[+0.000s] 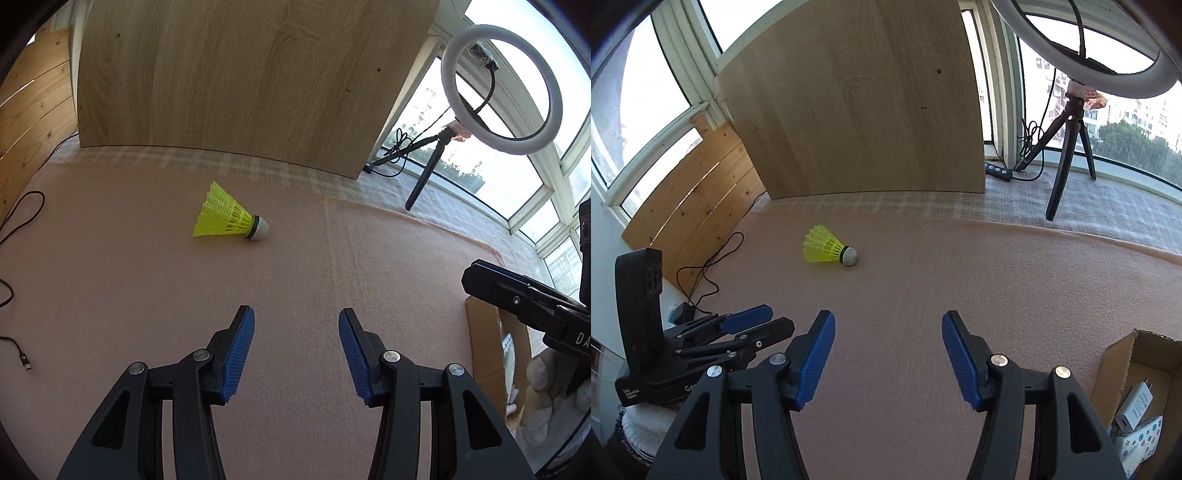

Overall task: Organize objects
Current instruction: 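Move both grippers toward the yellow shuttlecock, then close the right gripper on the shuttlecock's cork base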

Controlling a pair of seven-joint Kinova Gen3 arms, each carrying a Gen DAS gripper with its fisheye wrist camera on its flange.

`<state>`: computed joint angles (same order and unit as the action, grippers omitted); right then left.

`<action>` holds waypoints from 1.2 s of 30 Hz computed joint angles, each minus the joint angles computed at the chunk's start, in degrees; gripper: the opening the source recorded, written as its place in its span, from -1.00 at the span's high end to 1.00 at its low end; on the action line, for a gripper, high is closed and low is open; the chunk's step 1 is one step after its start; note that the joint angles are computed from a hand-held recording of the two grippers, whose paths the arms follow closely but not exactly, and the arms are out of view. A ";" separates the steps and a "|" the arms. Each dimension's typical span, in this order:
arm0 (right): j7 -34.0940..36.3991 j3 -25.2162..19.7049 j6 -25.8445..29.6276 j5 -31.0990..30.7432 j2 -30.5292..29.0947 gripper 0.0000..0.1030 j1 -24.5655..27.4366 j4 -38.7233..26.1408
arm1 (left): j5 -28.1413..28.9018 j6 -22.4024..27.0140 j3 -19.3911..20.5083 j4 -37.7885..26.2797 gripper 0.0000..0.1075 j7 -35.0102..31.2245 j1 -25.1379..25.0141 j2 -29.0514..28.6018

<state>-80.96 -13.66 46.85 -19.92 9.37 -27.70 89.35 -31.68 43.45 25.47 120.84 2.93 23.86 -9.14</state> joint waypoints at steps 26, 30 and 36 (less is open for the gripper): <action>-4.88 -2.44 6.91 0.13 28.04 -0.08 -8.55 -28.07 | 13.64 -23.78 -12.91 9.57 0.07 -24.83 -13.04 4.47; -5.42 -2.31 7.88 0.34 30.52 -0.03 -9.53 -30.63 | 15.20 -25.68 -14.21 10.03 0.07 -27.52 -13.43 5.45; -6.87 -2.86 9.05 -1.29 32.81 -0.02 -9.22 -33.37 | 22.43 -29.56 -17.53 10.69 0.07 -35.99 -13.73 7.40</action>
<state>-87.84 -16.53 55.91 -21.21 42.18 -36.91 55.99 -9.25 13.89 7.94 131.54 -33.06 10.13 -1.75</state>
